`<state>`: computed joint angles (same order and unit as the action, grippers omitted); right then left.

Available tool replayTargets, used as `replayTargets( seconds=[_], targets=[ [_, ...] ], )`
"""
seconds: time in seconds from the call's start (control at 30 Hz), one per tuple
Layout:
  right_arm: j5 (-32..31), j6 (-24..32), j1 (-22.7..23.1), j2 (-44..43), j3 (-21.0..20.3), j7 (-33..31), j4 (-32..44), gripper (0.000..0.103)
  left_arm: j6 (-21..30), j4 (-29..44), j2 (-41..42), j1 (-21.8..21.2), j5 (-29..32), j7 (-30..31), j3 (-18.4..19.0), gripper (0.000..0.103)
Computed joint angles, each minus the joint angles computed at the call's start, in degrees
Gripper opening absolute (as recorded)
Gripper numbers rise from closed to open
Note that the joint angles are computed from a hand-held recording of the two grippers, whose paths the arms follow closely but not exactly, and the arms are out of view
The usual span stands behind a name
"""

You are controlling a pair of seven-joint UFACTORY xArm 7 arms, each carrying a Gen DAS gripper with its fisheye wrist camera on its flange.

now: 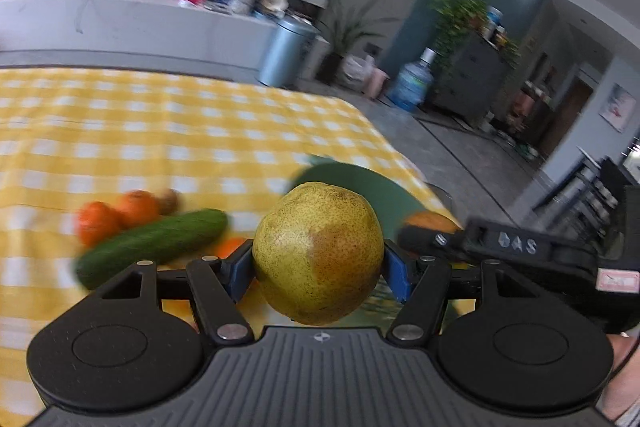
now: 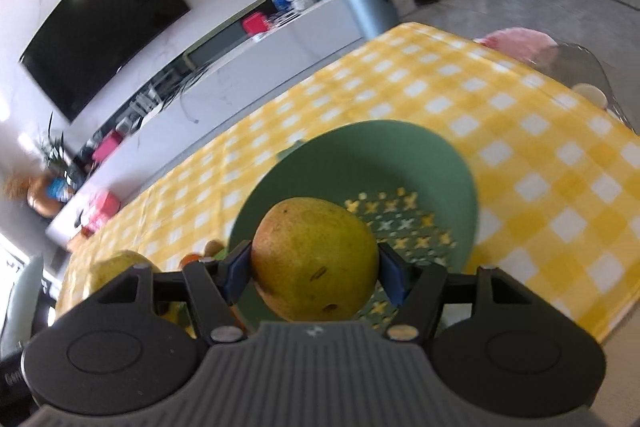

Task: Organize fruits
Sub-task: 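Carry both pears over the green colander and open both tools to drop them in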

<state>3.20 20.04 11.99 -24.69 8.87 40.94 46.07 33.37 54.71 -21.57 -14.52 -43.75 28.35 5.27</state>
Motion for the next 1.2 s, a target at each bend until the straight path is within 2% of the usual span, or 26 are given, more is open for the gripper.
replayTargets(
  seconds=[0.07,0.17,0.23,0.37,0.4,0.47,0.57,0.77,0.83,0.93,1.0,1.2],
  targets=[
    [2.38,-2.84,0.96,-0.38,-1.79,-0.26,-1.59,0.062,2.07,2.33,2.69,-1.23,-1.49,0.8,0.12,0.075],
    [4.02,-3.74,1.3,-0.48,-3.33,-1.68,-2.24,0.062,2.96,5.54,6.82,-0.45,0.24,-1.1,-2.31,0.075],
    [4.63,-4.55,0.63,-1.04,-3.56,-1.39,-3.16,0.062,3.61,8.5,10.01,0.55,4.09,-3.68,-4.4,0.075],
    [7.34,-5.06,1.54,-0.6,-6.59,-3.97,-3.32,0.062,7.15,15.45,16.92,2.06,12.41,-9.02,-7.63,0.075],
    [7.45,-3.87,1.65,0.28,-7.16,-5.29,-2.25,0.062,8.7,17.41,18.76,2.34,14.24,-9.61,-8.14,0.075],
    [8.35,1.97,2.66,3.41,-9.04,-9.82,2.12,0.063,10.35,20.04,21.21,2.68,18.35,-11.71,-9.33,0.075],
    [10.45,8.45,2.43,7.49,-10.08,-16.23,8.27,0.062,10.39,20.54,22.03,2.52,24.95,-15.77,-10.68,0.075],
    [14.61,21.78,0.29,15.89,-9.33,-26.58,19.7,0.062,16.21,26.0,25.69,0.84,39.91,-22.23,-12.04,0.075],
    [12.4,24.12,-1.1,17.54,-7.76,-26.91,22.02,0.062,18.69,27.41,26.06,0.36,42.65,-21.86,-12.24,0.075],
    [7.74,28.83,-2.23,20.33,-5.85,-26.83,26.29,0.062,20.75,28.87,27.5,-0.2,44.91,-18.12,-12.58,0.075],
    [6.06,31.64,-2.56,21.79,-5.28,-27.99,28.55,0.062,20.17,28.23,27.52,-0.75,47.69,-16.31,-12.61,0.075],
    [2.18,35.9,-2.68,24.37,-4.32,-30.49,32.45,0.062,20.02,27.49,27.53,-0.49,48.07,-7.69,-12.57,0.076]
  ],
)
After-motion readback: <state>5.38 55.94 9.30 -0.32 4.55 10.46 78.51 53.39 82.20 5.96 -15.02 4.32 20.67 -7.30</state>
